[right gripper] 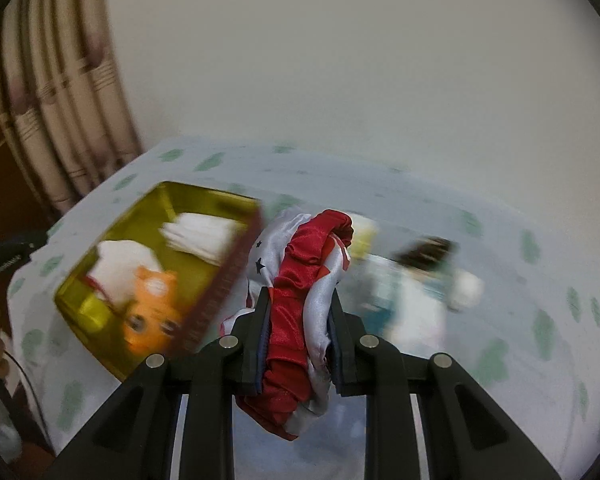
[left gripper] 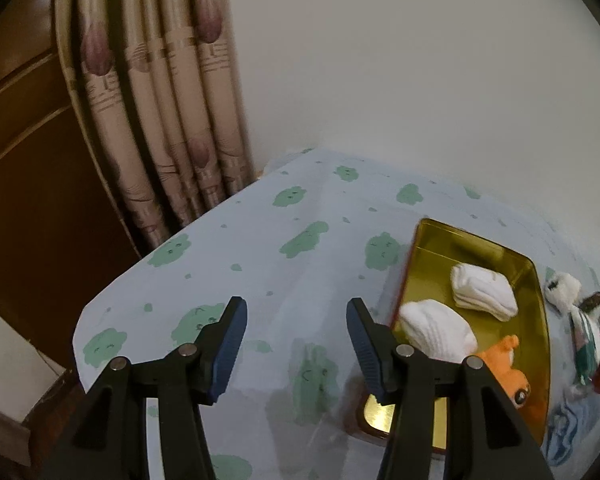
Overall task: Organize soft objects
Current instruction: 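Carry the shorts toward the tin with the right gripper while the left withdraws, then lower the red-and-white shorts into the tin and open the right gripper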
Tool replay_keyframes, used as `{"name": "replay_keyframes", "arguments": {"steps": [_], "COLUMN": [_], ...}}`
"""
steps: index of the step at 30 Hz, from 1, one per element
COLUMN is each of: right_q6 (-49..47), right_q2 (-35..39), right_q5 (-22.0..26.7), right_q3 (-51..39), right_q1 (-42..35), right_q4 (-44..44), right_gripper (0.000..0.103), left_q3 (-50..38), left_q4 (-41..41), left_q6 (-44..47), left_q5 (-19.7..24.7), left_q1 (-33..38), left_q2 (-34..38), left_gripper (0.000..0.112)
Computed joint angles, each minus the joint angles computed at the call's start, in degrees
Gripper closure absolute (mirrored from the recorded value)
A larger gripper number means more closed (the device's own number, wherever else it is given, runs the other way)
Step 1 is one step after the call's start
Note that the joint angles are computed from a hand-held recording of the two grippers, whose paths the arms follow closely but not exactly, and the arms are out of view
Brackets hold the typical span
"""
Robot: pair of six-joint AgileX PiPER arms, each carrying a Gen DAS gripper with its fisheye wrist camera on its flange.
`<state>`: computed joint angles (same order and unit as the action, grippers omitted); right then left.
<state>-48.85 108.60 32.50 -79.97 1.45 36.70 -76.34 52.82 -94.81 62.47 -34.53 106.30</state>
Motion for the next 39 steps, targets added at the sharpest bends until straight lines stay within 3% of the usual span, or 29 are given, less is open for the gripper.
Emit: {"name": "replay_keyframes", "arguments": {"steps": [4,9,11,23,32,39], "right_q6": [5.9,13.7,16.3,23.8,24.5,25.1], "right_q2": [4.9,12.3,14.7,26.6,28.8,27.0], "right_q5": [1.5,5.4,6.1,13.8,15.4,13.2], "right_q3": [-7.5,-19.4,-23.1,-41.5,-44.5,-41.9], "right_q1": [7.0,13.4,15.4,19.4,19.8,19.5], "right_q4": [-4.0,-10.7,-13.5,-20.6,-21.5,-21.1], "right_gripper": [0.082,0.082,0.082,0.081,0.078,0.055], "left_q3": [-0.4,0.8,0.2,0.7,0.4,0.4], "left_q4": [1.0,-0.4,-0.7,-1.6,-2.0,-2.2], "left_q6": [-0.4,-0.2,0.2,-0.3,0.0,0.2], "left_q5": [3.1,0.1,0.9,-0.1,-0.6,-0.8], "left_q1": [-0.3,1.3,1.3,2.6,2.8,3.1], "left_q2": [0.7,-0.1,0.6,0.6,0.8,0.7], "left_gripper": [0.059,0.059,0.059,0.059,0.059,0.059]}}
